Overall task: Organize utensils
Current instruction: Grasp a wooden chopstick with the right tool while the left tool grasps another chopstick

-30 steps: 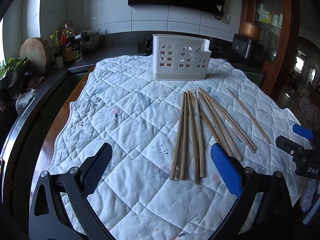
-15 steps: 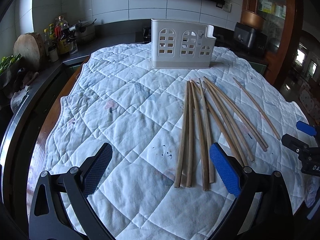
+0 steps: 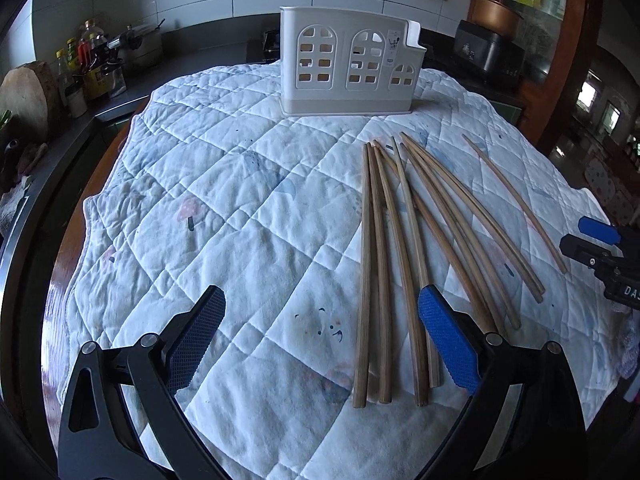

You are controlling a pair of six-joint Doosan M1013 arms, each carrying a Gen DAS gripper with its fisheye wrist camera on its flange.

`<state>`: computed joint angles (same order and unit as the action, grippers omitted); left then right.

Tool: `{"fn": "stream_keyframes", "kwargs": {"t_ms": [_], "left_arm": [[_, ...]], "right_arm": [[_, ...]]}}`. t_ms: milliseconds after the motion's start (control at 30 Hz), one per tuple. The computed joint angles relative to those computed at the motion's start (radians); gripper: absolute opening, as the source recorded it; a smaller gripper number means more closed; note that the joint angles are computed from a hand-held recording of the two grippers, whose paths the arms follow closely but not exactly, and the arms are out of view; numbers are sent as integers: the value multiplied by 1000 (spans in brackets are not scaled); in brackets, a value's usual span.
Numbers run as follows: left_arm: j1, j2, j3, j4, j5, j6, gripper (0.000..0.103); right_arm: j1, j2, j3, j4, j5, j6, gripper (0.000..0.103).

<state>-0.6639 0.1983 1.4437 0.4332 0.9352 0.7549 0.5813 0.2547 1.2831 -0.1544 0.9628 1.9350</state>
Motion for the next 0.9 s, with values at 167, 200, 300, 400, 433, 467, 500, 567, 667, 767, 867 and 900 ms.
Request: {"fn": "stream_keyframes", "kwargs": {"t_ms": [167, 200, 300, 400, 433, 467, 500, 567, 667, 767, 867, 900], "left_arm": [[6, 13, -10, -8, 12, 17, 77], [9, 14, -9, -17, 8, 18, 76], [16, 13, -4, -46, -8, 30, 67], [17, 14, -2, -57, -15, 46, 59], [17, 15, -3, -59, -16, 51, 57], [16, 16, -2, -61, -20, 54, 53], [16, 16, -2, -67, -24, 59, 52], [14, 19, -4, -70, -25, 75, 48], [8, 26, -9, -63, -18, 89, 41], [9, 28, -10, -77, -26, 93, 35], [7, 29, -9, -67, -25, 88, 31], [7, 29, -8, -70, -28, 91, 30]], "right_arm": [[-19, 8, 0, 38, 10, -9, 56], [-21, 9, 0, 45, 13, -11, 54], [-25, 12, 2, 64, 13, -20, 44], [-28, 18, -1, 76, 19, -25, 38], [-29, 20, -3, 78, 21, -25, 36], [-30, 23, -6, 80, 24, -29, 35], [-30, 26, -8, 80, 29, -31, 34], [-27, 30, -11, 67, 34, -28, 32], [-28, 35, -14, 71, 43, -39, 25], [-28, 36, -12, 67, 44, -36, 22], [-28, 35, -8, 61, 41, -32, 16], [-28, 35, -7, 61, 41, -30, 14]]}}
